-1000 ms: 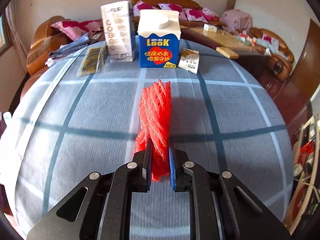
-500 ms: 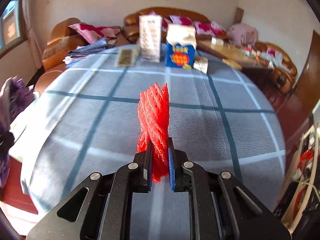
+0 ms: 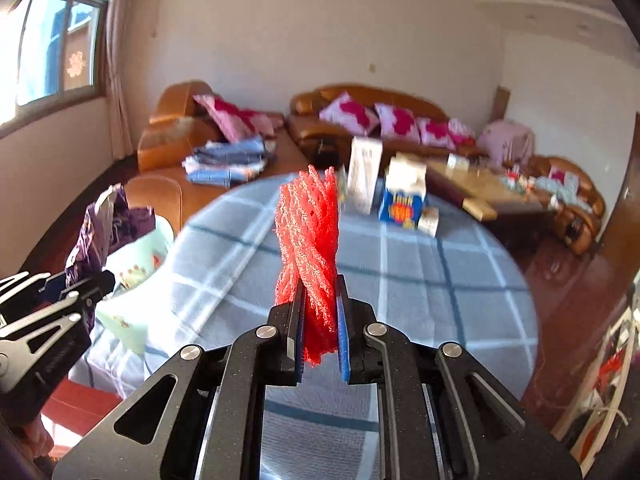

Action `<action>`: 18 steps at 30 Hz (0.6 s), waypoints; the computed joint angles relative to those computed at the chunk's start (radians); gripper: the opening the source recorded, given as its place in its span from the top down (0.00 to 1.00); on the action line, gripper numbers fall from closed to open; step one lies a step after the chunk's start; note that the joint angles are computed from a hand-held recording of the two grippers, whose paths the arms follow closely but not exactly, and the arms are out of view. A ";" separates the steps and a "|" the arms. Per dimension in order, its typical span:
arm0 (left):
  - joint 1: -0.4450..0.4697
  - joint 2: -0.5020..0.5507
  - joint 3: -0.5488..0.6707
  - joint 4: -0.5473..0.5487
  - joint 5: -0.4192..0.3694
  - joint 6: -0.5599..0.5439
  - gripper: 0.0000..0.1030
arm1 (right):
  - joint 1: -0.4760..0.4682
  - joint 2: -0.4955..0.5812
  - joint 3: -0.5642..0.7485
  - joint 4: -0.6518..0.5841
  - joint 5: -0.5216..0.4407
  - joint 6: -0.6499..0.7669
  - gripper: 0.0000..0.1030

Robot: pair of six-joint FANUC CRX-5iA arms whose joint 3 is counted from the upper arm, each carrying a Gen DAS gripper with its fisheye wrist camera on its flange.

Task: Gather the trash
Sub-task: 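Carry the purple wrapper and red mesh strip over the green bin with both tools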

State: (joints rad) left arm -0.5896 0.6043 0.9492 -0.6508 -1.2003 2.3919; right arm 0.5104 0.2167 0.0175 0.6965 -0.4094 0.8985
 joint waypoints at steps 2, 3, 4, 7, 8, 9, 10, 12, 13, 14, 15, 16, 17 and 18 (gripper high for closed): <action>0.001 -0.027 -0.030 -0.012 0.014 0.021 0.79 | 0.002 -0.029 -0.038 0.084 0.043 -0.073 0.87; 0.001 -0.037 -0.038 -0.019 0.018 0.029 0.79 | 0.003 -0.038 -0.049 0.111 0.057 -0.096 0.87; -0.001 -0.050 -0.049 -0.035 0.024 0.040 0.79 | 0.004 -0.048 -0.059 0.140 0.073 -0.120 0.87; -0.012 -0.074 -0.067 -0.083 0.023 0.061 0.79 | 0.005 -0.069 -0.085 0.214 0.109 -0.178 0.87; -0.015 -0.084 -0.075 -0.096 0.023 0.071 0.79 | 0.007 -0.072 -0.085 0.224 0.118 -0.186 0.87; -0.016 -0.093 -0.083 -0.104 0.025 0.081 0.79 | 0.009 -0.073 -0.085 0.226 0.122 -0.187 0.87; -0.017 -0.100 -0.091 -0.111 0.027 0.089 0.79 | 0.013 -0.072 -0.080 0.224 0.124 -0.183 0.87; -0.022 -0.108 -0.096 -0.128 0.025 0.102 0.79 | 0.023 -0.067 -0.064 0.199 0.121 -0.155 0.87; -0.023 -0.114 -0.101 -0.137 0.023 0.111 0.79 | 0.028 -0.067 -0.063 0.197 0.122 -0.151 0.87; -0.022 -0.119 -0.106 -0.142 0.024 0.120 0.79 | 0.031 -0.066 -0.059 0.198 0.124 -0.149 0.87; -0.021 -0.126 -0.112 -0.145 0.025 0.128 0.79 | 0.031 -0.065 -0.057 0.205 0.130 -0.152 0.87; -0.020 -0.131 -0.117 -0.149 0.026 0.135 0.79 | 0.030 -0.066 -0.059 0.226 0.140 -0.167 0.87; -0.021 -0.137 -0.123 -0.157 0.024 0.144 0.79 | 0.028 -0.067 -0.063 0.251 0.154 -0.186 0.87; -0.022 -0.141 -0.126 -0.165 0.022 0.152 0.79 | 0.023 -0.070 -0.070 0.271 0.168 -0.204 0.87</action>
State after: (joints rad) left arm -0.6113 0.4635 0.8235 -0.8156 -1.1782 2.5435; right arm 0.5338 0.1470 -0.0521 0.9679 -0.2415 0.6947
